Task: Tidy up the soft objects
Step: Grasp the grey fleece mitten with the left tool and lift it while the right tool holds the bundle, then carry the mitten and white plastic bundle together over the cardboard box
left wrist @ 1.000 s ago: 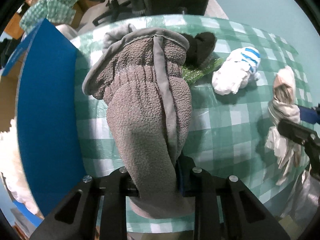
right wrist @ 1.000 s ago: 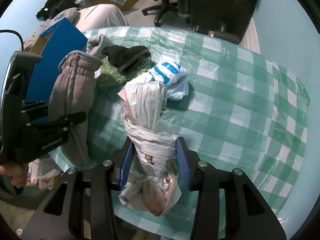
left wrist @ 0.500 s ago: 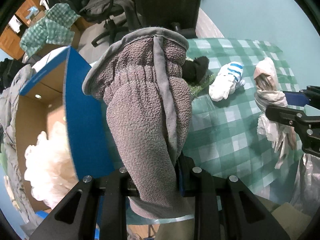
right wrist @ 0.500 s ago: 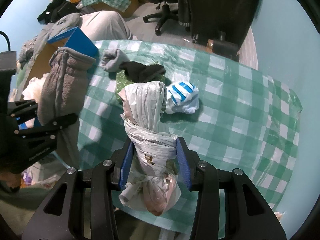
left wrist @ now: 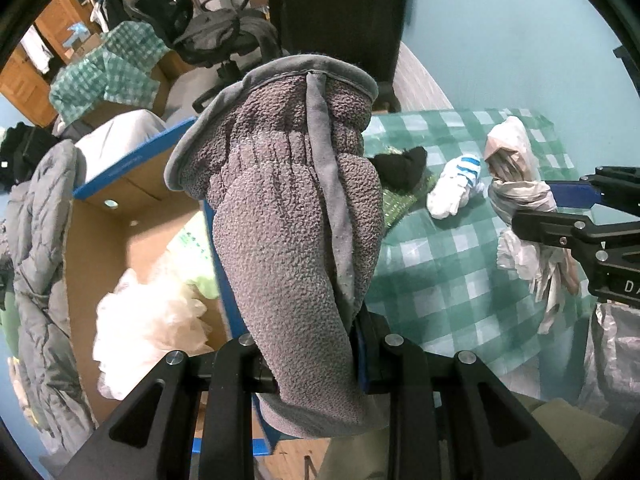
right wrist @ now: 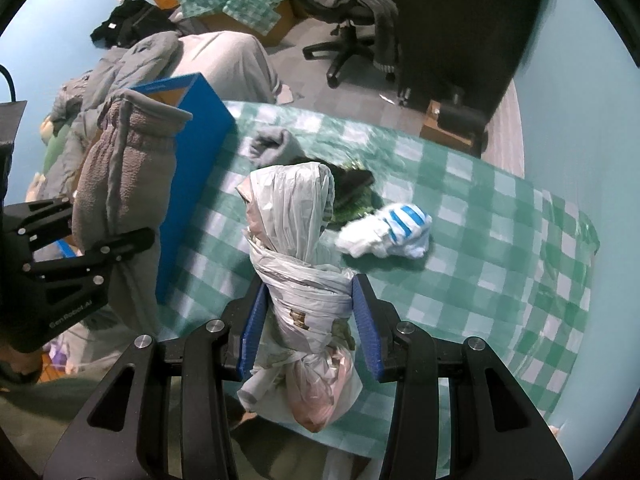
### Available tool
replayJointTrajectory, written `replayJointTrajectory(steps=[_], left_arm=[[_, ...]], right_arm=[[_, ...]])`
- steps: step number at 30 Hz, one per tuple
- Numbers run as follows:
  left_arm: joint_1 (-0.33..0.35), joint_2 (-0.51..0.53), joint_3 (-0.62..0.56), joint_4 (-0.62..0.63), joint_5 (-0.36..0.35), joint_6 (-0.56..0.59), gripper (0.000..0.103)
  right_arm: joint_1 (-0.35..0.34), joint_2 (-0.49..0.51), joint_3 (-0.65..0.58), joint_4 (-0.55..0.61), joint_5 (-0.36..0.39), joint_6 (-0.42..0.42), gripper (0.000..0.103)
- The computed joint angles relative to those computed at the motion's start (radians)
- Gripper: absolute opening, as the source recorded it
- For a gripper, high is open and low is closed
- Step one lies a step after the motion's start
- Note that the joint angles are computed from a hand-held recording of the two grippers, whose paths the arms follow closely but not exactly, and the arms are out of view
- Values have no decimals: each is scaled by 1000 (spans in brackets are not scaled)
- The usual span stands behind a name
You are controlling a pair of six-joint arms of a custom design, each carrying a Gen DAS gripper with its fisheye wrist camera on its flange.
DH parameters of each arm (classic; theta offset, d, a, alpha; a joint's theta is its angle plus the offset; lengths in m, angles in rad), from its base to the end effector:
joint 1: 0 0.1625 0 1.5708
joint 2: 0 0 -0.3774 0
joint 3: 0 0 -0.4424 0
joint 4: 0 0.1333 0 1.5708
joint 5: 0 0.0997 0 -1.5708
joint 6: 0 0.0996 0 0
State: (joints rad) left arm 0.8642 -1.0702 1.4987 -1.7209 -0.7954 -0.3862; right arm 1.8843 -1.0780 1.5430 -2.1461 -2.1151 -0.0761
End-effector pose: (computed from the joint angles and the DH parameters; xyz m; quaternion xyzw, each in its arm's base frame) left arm -0.2740 -0.6337 0.2140 0.1980 0.8967 -0.0848 0.3866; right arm 0.2882 -0.6240 0.2229 0.1716 -0.9464 0.0845 0.2602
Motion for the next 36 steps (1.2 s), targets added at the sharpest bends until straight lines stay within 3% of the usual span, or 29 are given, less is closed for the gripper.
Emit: replayJointTrajectory(steps=[18, 36], left_arm=[[13, -84, 4, 32, 42, -17, 26], [83, -133, -36, 88, 106, -20, 26]], right_arm=[[51, 122, -137, 10, 52, -45, 42], [103, 358, -386, 62, 107, -113, 42]])
